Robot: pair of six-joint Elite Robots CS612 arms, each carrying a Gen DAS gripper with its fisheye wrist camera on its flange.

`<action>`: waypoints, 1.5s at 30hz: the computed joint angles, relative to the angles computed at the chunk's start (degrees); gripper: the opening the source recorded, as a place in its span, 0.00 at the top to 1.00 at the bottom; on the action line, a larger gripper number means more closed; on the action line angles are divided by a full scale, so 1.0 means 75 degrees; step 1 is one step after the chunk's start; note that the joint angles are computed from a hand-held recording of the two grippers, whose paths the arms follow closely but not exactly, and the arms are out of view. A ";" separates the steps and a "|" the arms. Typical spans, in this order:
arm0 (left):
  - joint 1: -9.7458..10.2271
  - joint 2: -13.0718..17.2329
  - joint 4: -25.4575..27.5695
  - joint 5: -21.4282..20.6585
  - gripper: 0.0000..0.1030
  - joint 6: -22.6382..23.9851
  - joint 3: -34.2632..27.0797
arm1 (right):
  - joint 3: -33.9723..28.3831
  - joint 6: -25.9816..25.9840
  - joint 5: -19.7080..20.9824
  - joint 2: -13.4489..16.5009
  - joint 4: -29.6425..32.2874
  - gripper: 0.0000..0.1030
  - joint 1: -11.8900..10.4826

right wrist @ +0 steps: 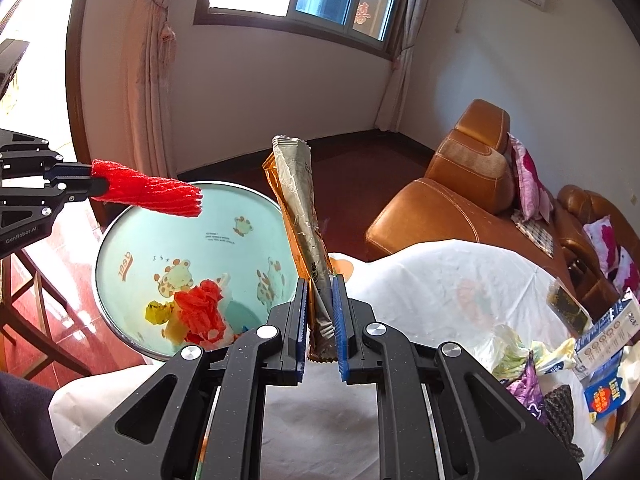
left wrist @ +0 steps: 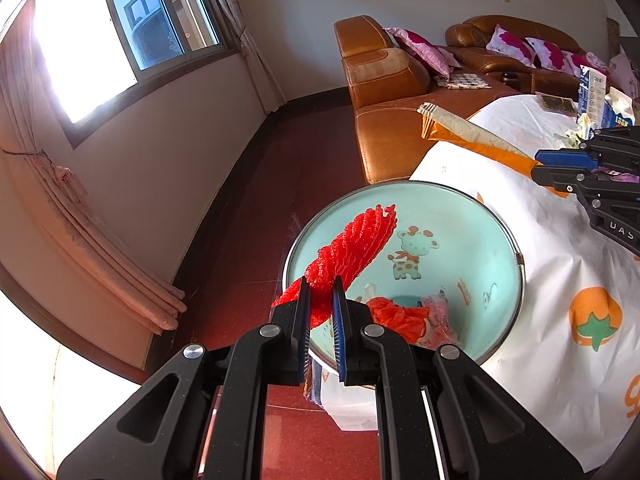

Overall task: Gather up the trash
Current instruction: 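Open both grippers to drop the mesh net and wrapper strip into the bin, then move both open grippers from the bin back over the table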

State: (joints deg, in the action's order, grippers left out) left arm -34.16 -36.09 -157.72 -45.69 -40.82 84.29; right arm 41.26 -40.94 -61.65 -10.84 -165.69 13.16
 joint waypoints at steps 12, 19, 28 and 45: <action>0.0008 0.0002 0.0029 -0.0011 0.91 -0.0027 0.0002 | 0.0055 -0.0111 0.0024 -0.0023 0.0018 0.87 0.0036; 0.0008 0.0009 0.0018 -0.0016 0.91 -0.0034 -0.0009 | 0.0079 -0.0162 0.0030 -0.0025 0.0034 0.87 0.0047; 0.0015 -0.0017 -0.0014 -0.0023 0.90 -0.0038 0.0018 | 0.0108 -0.0226 0.0035 -0.0027 0.0047 0.87 0.0063; -0.0029 0.0012 -0.0066 0.0095 0.57 -0.0006 -0.0011 | 0.0175 -0.0596 0.0172 -0.0037 0.0261 0.72 0.0102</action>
State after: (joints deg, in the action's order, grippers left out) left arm -34.38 -36.00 -158.22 -44.98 -40.86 84.21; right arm 42.57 -45.41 -60.37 -11.12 -163.73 13.92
